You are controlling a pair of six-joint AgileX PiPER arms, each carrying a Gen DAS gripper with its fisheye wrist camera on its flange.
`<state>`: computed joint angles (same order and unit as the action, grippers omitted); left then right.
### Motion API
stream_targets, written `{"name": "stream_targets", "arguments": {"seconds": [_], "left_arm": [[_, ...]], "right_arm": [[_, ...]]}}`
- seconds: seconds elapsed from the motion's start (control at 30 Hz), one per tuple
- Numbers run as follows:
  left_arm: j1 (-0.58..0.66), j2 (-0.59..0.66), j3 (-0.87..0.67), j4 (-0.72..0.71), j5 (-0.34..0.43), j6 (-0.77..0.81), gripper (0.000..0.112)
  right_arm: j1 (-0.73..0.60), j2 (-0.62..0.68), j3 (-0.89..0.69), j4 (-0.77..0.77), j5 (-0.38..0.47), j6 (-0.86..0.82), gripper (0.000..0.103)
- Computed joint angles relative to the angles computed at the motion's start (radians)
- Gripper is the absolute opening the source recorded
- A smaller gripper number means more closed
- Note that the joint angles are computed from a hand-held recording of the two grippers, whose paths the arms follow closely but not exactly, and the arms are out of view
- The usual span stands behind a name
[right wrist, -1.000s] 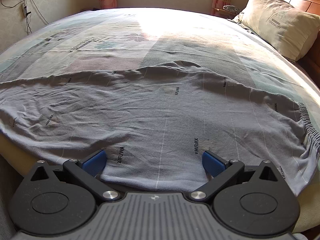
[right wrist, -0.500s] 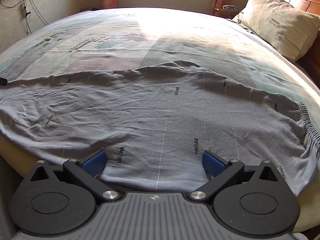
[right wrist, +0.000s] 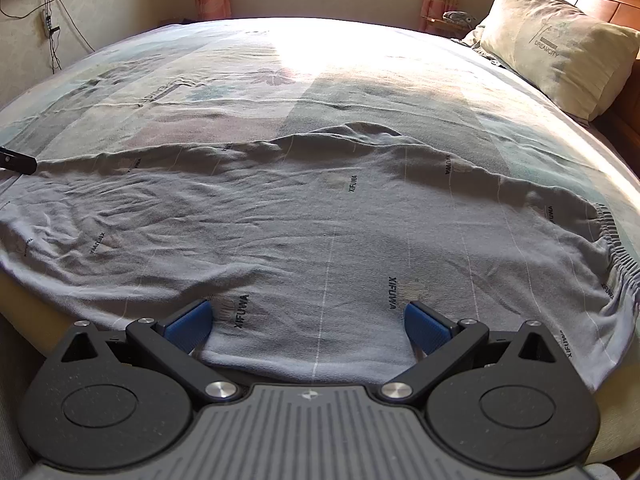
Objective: Fold clothes
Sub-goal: 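Smooth the folded trouser edge with the left gripper toward the waistband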
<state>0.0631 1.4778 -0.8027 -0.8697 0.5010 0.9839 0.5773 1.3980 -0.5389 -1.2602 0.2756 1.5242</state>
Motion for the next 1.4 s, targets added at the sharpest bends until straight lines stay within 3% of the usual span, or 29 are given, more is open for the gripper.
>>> {"name": "stream_targets", "arguments": {"seconds": [0.1,0.23,0.33,0.5,0.63,0.77,0.87,0.97,1.13,1.2,1.27,1.4], "left_arm": [[-0.047,-0.085,0.077,0.006,-0.004,-0.006,0.102],[-0.1,-0.153,0.154,-0.108,0.05,0.052,0.102],[-0.15,-0.123,0.149,-0.196,0.083,0.105,0.102],[-0.212,-0.059,0.138,-0.216,0.03,0.067,0.102],[-0.11,-0.114,0.178,-0.184,0.059,0.067,0.102],[0.143,-0.151,0.229,-0.209,0.196,0.184,0.102],[0.251,-0.2,0.247,-0.121,0.188,0.124,0.102],[0.368,-0.236,0.242,-0.16,0.259,0.202,0.102],[0.339,-0.156,0.203,-0.1,0.132,0.11,0.102],[0.332,-0.158,0.231,-0.126,0.093,0.152,0.102],[0.321,-0.18,0.245,-0.096,0.085,0.144,0.102],[0.374,-0.221,0.271,-0.076,0.152,0.198,0.102]], "right_arm": [[0.0,-0.001,0.004,-0.024,-0.001,0.024,0.103],[0.005,-0.002,0.006,-0.037,0.004,0.043,0.103],[0.01,-0.001,0.006,-0.044,0.009,0.053,0.103],[0.015,-0.002,-0.002,0.01,0.02,0.005,0.103],[0.011,-0.004,-0.019,0.113,0.027,-0.104,0.103],[0.016,-0.004,-0.047,0.241,0.05,-0.225,0.103],[0.03,-0.005,-0.062,0.293,0.067,-0.283,0.103],[0.047,-0.019,-0.081,0.33,0.074,-0.314,0.103],[0.096,0.008,-0.207,0.496,0.061,-0.495,0.103],[0.14,0.055,-0.285,0.547,0.058,-0.58,0.103],[0.187,0.126,-0.37,0.569,0.065,-0.641,0.103],[0.256,0.29,-0.517,0.545,0.094,-0.665,0.103]]}}
